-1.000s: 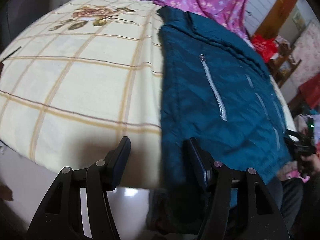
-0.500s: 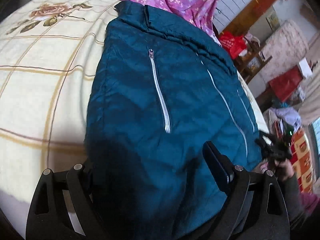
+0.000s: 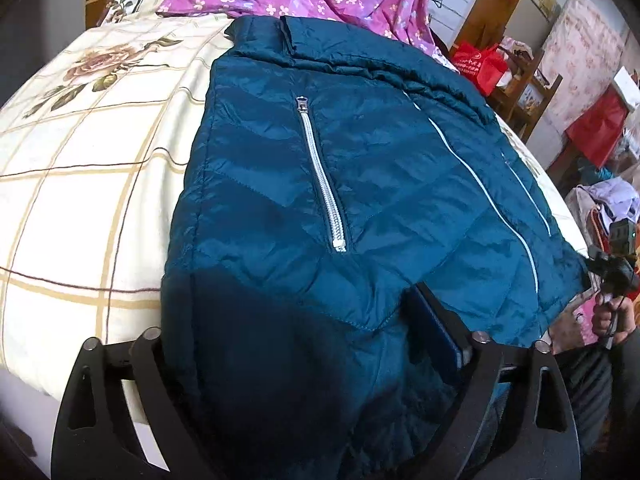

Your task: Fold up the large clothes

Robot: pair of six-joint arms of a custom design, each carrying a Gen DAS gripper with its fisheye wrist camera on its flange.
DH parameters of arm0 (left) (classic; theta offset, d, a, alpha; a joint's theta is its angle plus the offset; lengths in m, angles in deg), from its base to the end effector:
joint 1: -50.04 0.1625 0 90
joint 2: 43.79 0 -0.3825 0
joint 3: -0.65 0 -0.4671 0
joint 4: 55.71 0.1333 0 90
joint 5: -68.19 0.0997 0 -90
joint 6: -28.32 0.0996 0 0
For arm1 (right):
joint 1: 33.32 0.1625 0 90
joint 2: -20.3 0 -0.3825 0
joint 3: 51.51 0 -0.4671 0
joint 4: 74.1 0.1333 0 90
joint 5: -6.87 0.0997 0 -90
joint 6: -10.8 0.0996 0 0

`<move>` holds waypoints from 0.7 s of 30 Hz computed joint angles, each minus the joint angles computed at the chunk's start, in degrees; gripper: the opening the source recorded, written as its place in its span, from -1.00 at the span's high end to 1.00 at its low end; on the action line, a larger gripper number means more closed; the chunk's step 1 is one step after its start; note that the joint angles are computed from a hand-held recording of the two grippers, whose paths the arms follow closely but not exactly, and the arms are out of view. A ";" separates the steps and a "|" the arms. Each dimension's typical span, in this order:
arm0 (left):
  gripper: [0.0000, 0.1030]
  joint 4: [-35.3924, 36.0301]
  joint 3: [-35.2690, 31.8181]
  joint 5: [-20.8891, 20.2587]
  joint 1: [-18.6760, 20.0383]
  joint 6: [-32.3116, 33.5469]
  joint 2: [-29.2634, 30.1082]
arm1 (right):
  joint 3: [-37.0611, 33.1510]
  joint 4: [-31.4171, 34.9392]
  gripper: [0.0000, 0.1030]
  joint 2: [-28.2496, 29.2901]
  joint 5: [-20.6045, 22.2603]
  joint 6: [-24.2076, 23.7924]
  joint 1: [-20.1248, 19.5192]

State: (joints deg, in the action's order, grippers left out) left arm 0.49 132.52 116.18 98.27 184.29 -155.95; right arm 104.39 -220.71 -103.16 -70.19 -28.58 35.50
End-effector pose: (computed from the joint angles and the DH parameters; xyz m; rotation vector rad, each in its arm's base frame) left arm 0.0047 -0.2949 0.2632 0.2726 2.5285 -0.7934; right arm 0.0316 -0.3490 0.1833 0.5525 -2.9838 0.7344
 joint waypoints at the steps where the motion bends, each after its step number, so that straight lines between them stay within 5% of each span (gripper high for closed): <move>1: -0.85 -0.29 -0.06 0.00 0.16 -0.10 0.02 | -0.67 2.55 -1.00 0.81 1.17 -0.57 0.00; 11: -0.83 0.68 1.11 -0.43 -0.34 -1.46 -4.13 | -0.93 -1.27 -0.81 5.15 -1.04 -0.51 3.05; 13: -0.31 2.87 2.02 -3.63 -2.35 -4.85 -3.80 | -0.33 -2.56 -0.47 4.27 -2.35 0.07 2.88; 16: 0.04 2.96 2.24 -3.46 -2.02 -4.69 -4.87 | -0.72 -5.21 0.25 5.18 -4.70 0.87 2.34; 21: 0.21 2.61 2.82 -3.60 -2.14 -5.03 -7.01 | -0.80 -10.08 0.33 8.04 -6.72 -0.51 3.82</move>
